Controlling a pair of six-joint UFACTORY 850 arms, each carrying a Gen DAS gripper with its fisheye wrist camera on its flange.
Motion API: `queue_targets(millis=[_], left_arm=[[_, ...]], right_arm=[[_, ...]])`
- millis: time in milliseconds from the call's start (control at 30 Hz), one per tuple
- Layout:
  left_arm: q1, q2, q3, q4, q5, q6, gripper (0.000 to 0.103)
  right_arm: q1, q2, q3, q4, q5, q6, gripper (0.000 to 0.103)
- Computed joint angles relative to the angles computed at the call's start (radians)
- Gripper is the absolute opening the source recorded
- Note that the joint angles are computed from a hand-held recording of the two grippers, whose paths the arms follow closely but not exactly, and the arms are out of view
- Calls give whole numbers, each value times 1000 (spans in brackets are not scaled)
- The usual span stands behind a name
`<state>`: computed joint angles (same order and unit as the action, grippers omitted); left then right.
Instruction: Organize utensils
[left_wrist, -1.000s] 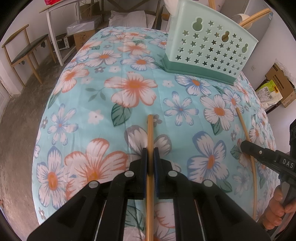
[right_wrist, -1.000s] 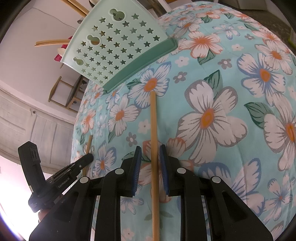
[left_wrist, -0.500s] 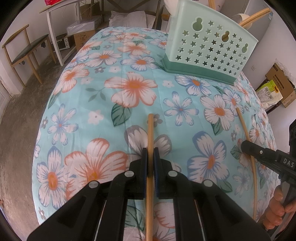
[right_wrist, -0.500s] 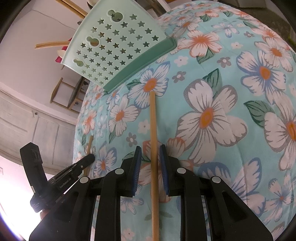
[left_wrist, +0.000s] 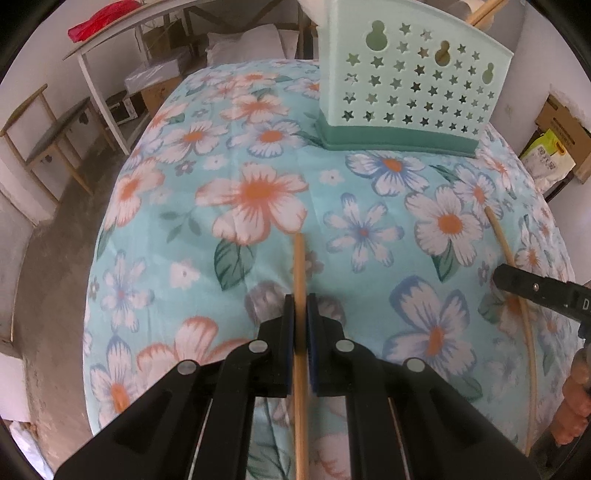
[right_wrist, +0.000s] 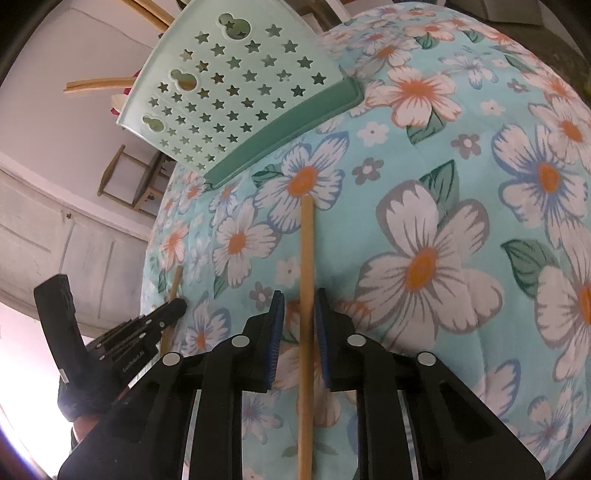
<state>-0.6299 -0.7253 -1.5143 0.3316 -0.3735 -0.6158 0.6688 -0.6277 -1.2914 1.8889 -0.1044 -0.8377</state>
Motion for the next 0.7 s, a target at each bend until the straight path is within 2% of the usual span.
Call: queue_targets(millis=[133, 233, 333, 467, 600, 700], left_arm=[[-7, -33, -50, 65, -37, -22, 6], [-21, -48, -76, 138, -73, -60, 6], [-25, -59, -97, 150, -96, -58, 6], [-11, -57, -101, 76, -89, -10, 5], [3, -46, -91, 4, -60, 16, 5], [25, -21, -60, -184, -7, 144, 5]], right_arm=[[-6, -11, -10, -1, -3, 8, 5], [-14, -16, -15, 6, -8, -5, 4], [-17, -17, -21, -44, -8, 36, 4], [-18, -22, -33, -54, -6, 33, 5], [-18, -17, -30, 34, -10, -67, 5], [-14, -27, -48, -32, -8, -12, 5]])
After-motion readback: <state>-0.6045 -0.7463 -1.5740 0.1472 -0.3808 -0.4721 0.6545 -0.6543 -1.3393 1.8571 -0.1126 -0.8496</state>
